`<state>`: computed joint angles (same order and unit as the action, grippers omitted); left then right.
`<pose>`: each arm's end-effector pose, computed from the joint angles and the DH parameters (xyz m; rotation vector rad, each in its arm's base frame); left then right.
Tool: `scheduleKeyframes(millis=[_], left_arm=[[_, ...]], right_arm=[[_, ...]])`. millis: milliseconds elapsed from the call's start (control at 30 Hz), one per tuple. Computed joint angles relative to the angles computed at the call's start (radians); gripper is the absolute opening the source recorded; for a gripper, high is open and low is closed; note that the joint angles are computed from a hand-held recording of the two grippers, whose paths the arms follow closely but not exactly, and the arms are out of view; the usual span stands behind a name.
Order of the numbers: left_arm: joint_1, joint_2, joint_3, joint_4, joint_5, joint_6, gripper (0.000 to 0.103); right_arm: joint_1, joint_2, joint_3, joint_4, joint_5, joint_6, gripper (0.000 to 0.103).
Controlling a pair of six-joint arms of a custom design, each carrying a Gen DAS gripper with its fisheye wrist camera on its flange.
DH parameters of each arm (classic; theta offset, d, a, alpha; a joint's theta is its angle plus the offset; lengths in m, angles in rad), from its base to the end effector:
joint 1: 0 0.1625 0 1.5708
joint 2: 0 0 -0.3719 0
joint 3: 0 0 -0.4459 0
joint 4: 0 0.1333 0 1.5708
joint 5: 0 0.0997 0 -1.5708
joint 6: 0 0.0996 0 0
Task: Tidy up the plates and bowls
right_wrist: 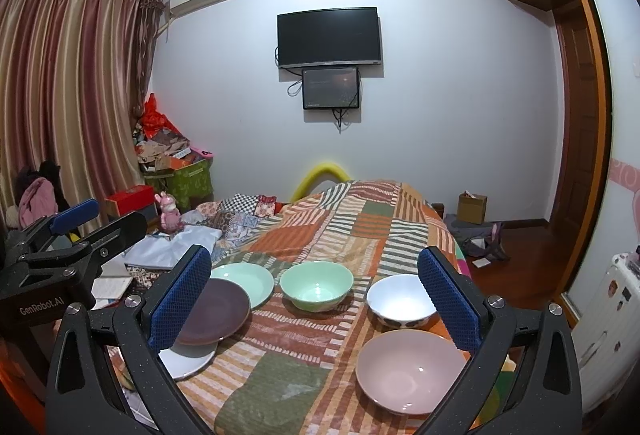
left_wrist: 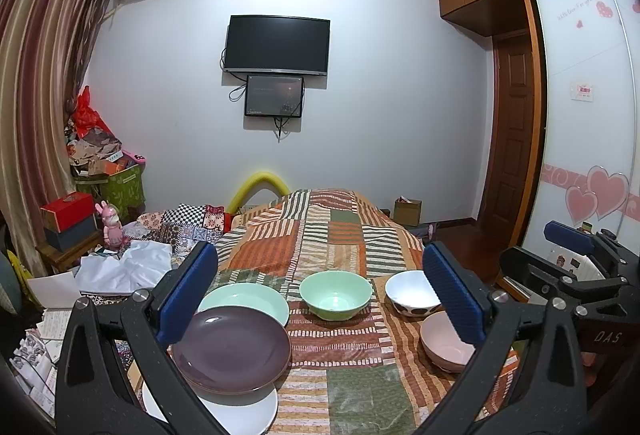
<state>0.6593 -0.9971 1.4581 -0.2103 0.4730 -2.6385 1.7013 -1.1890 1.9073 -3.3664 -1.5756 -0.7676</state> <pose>-0.3544 -0.5555 0.1687 0.5175 1.9139 -1.5835 0.2110 -0.5868 0.2548 1.0599 -2.2077 1.3880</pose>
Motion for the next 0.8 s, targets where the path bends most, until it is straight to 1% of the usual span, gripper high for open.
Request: scheduleKeyframes(millis=[800], left_arm=[[0.002, 0.015, -0.019, 0.026, 0.006, -0.021, 0.103]], right_arm=[[0.003, -0.006, 0.0, 0.014, -0.006, 0.015, 0.103]])
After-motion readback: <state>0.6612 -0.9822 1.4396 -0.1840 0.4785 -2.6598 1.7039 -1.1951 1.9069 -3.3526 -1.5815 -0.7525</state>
